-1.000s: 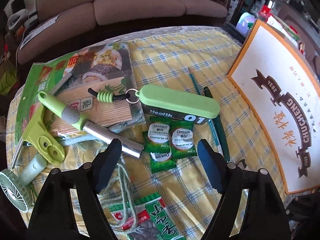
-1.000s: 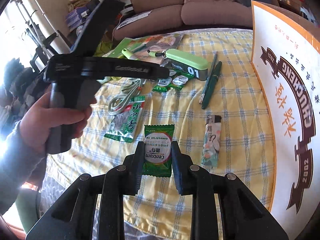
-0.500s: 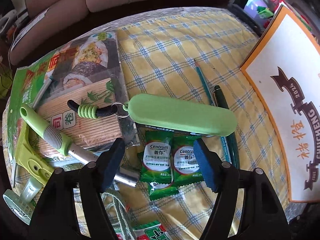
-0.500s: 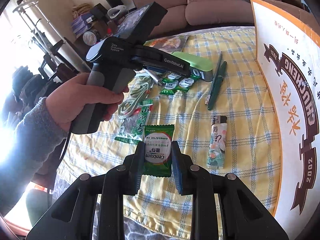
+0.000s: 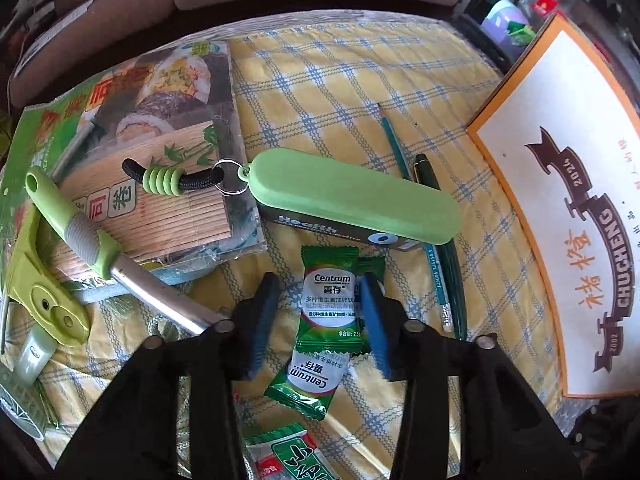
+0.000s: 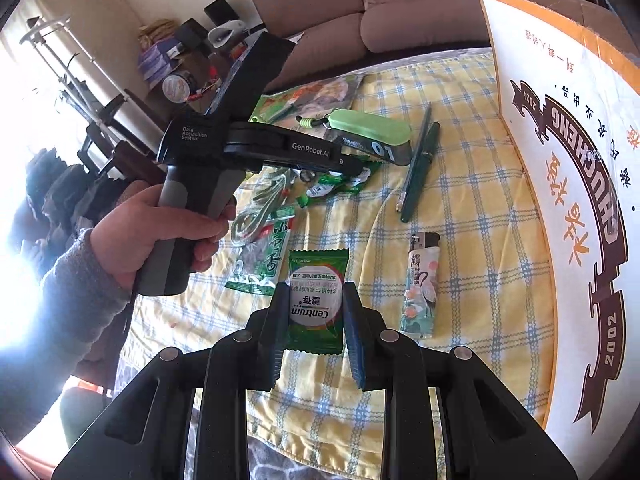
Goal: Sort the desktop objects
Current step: 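Grasp another green Centrum packet with the left gripper, then carry both Centrum packets into the cardboard box and open both grippers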
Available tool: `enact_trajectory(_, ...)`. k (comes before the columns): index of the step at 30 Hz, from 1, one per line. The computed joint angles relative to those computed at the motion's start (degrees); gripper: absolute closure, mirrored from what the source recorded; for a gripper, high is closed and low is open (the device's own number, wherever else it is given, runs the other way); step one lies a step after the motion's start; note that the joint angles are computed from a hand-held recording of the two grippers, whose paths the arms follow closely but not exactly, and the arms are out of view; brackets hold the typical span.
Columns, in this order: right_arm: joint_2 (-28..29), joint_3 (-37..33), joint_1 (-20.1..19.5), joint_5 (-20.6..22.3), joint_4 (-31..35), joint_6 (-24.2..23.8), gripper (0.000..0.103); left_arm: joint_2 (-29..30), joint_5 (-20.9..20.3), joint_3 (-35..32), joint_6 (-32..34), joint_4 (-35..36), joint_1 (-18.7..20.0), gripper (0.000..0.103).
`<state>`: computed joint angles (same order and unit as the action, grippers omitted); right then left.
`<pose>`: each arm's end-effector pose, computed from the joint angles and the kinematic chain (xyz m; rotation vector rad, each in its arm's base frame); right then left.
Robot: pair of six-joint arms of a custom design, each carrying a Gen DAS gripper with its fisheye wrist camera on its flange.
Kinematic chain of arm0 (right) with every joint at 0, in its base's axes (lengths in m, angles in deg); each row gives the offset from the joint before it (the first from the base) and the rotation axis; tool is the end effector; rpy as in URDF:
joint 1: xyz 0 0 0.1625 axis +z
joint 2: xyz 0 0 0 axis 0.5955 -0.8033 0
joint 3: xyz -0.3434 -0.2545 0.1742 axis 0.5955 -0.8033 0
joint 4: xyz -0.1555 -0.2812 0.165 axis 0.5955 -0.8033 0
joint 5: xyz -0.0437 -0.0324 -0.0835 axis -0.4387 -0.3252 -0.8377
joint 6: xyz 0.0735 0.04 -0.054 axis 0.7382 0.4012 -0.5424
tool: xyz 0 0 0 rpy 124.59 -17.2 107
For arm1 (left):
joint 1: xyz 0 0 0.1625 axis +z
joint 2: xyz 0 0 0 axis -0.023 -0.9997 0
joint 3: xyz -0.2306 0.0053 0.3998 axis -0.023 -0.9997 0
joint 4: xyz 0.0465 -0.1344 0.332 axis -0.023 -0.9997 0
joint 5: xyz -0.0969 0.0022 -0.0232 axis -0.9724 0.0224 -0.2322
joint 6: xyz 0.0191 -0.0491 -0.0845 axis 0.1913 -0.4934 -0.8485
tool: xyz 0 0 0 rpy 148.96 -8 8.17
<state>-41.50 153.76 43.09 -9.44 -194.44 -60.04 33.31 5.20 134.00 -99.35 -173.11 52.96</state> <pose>0.0582 -0.3962 0.1957 0.5999 -2.8108 0.5684 -0.2369 -0.6050 -0.0377 0.4547 2.5033 -0.2374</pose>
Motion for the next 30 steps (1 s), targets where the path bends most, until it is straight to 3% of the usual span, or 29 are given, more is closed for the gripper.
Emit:
enact_trajectory(2, 0.1, 0.0, 0.0, 0.0, 0.0, 0.1, 0.078, 0.2, -0.1, -0.4, 0.1, 0.5, 0.1, 0.056)
enact_trajectory(3, 0.1, 0.0, 0.0, 0.0, -0.2, 0.0, 0.077, 0.1, -0.7, -0.1, 0.6, -0.4, 0.1, 0.082)
enact_trajectory(4, 0.1, 0.0, 0.1, -0.1, -0.2, -0.1, 0.077, -0.1, -1.3, 0.2, 0.8, -1.1, 0.1, 0.084)
enact_trajectory(8, 0.4, 0.2, 0.4, -0.4, -1.0, -0.5, 0.078, -1.4, 0.4, 1.8, -0.1, -1.5, -1.0, 0.085)
enact_trajectory(14, 1.1, 0.9, 2.5, -2.6, -3.7, -1.4, 0.078, -7.2, -3.5, 10.1, -1.5, -10.4, -3.0, 0.085)
enact_trajectory(19, -0.3, 2.3, 4.3, -3.4, -6.3, -1.7, 0.078, -10.9, -5.5, 14.6, -2.0, -11.9, -7.4, 0.085)
enact_trajectory(26, -10.9, 2.9, 6.6, -3.6, -1.5, 0.3, 0.077, -12.6, -9.0, 14.1, -1.9, -11.5, -14.3, 0.085)
enact_trajectory(30, -21.1, -0.1, 7.5, -7.6, 8.2, 0.7, 0.077, -9.8, -12.0, 10.5, -2.5, -11.0, -17.4, 0.085)
